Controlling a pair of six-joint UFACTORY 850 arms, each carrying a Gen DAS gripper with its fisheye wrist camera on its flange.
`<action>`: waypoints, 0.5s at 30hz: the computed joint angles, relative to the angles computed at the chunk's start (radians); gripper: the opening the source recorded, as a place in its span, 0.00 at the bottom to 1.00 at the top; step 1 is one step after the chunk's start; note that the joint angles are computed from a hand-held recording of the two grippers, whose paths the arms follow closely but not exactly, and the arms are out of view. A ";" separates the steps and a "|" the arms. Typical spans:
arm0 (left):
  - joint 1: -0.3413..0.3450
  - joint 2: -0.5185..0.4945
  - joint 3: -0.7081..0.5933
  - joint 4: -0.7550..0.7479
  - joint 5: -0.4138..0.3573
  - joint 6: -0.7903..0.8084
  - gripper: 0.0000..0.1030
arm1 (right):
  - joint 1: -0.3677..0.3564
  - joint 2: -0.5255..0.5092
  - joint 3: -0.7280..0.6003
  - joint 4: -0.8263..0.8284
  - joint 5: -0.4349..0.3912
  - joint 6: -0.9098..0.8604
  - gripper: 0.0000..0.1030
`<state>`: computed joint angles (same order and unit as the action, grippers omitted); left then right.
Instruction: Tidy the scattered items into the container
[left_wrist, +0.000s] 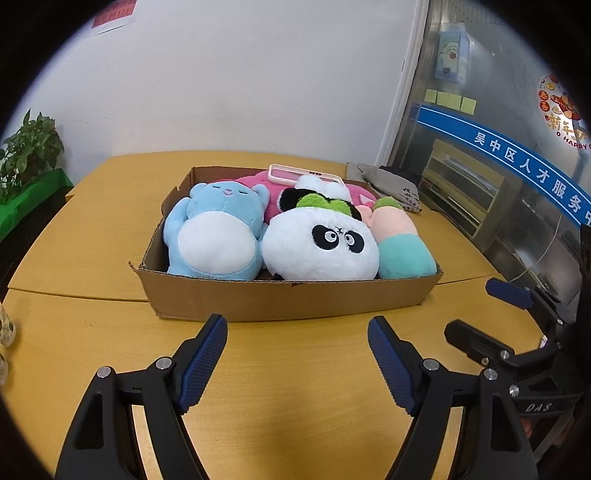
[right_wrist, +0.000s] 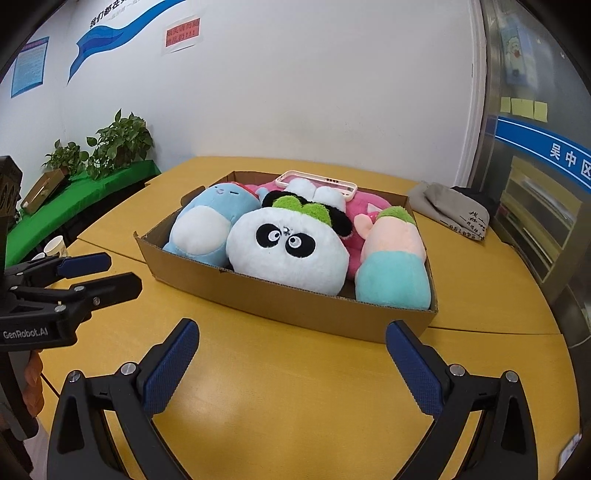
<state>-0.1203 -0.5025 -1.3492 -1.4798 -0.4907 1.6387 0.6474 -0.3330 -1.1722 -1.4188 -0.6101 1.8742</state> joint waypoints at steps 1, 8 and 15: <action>0.000 0.002 0.005 -0.007 -0.004 0.005 0.76 | 0.002 0.002 0.005 0.000 -0.001 0.003 0.99; -0.010 -0.026 -0.014 0.042 -0.034 -0.043 0.77 | 0.011 0.004 0.024 0.002 -0.011 0.021 0.99; -0.065 0.017 0.058 -0.099 0.175 0.126 0.81 | 0.007 -0.009 0.021 0.020 -0.009 0.010 0.99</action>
